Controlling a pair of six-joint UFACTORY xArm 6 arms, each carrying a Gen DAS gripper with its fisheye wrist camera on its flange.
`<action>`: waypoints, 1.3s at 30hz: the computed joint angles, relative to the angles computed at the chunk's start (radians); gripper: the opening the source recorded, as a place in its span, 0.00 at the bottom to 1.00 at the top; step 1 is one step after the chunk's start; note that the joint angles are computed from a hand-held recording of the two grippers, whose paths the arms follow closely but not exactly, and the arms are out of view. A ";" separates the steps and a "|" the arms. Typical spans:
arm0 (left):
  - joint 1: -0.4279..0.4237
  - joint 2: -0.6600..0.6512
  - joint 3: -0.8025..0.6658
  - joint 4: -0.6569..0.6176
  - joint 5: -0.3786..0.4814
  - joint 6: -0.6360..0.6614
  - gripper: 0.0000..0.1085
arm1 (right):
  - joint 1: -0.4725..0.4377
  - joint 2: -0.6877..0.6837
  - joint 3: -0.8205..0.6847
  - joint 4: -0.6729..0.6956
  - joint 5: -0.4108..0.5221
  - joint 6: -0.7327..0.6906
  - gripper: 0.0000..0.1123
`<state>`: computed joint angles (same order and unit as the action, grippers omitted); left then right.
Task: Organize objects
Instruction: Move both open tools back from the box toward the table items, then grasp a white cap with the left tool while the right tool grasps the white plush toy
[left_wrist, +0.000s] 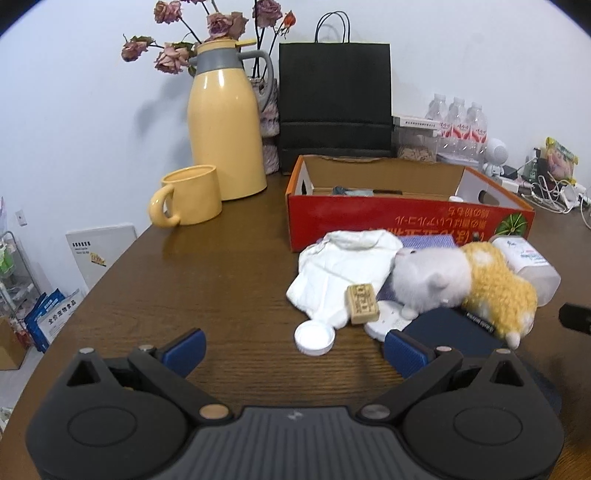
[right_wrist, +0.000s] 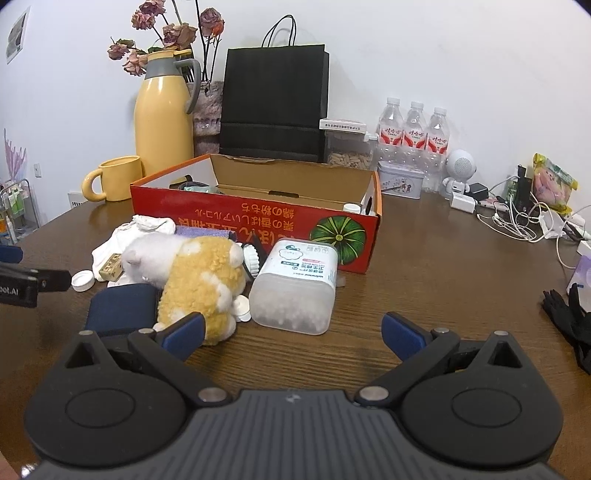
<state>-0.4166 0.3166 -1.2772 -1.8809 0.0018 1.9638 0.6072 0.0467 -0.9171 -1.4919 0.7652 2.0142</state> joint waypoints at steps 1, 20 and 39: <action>0.000 0.003 0.000 0.008 -0.003 -0.008 0.95 | 0.002 0.001 -0.002 -0.002 0.001 0.001 0.92; 0.002 0.139 -0.077 0.382 0.021 -0.402 0.66 | -0.051 0.163 -0.183 -0.063 -0.160 -0.033 0.91; 0.020 0.089 -0.067 0.104 0.084 -0.135 0.25 | -0.064 0.185 -0.208 -0.145 -0.209 0.093 0.41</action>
<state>-0.3965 0.4059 -1.3444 -1.7768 0.0857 1.8284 0.5434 0.2319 -1.1254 -1.6366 0.5565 2.1077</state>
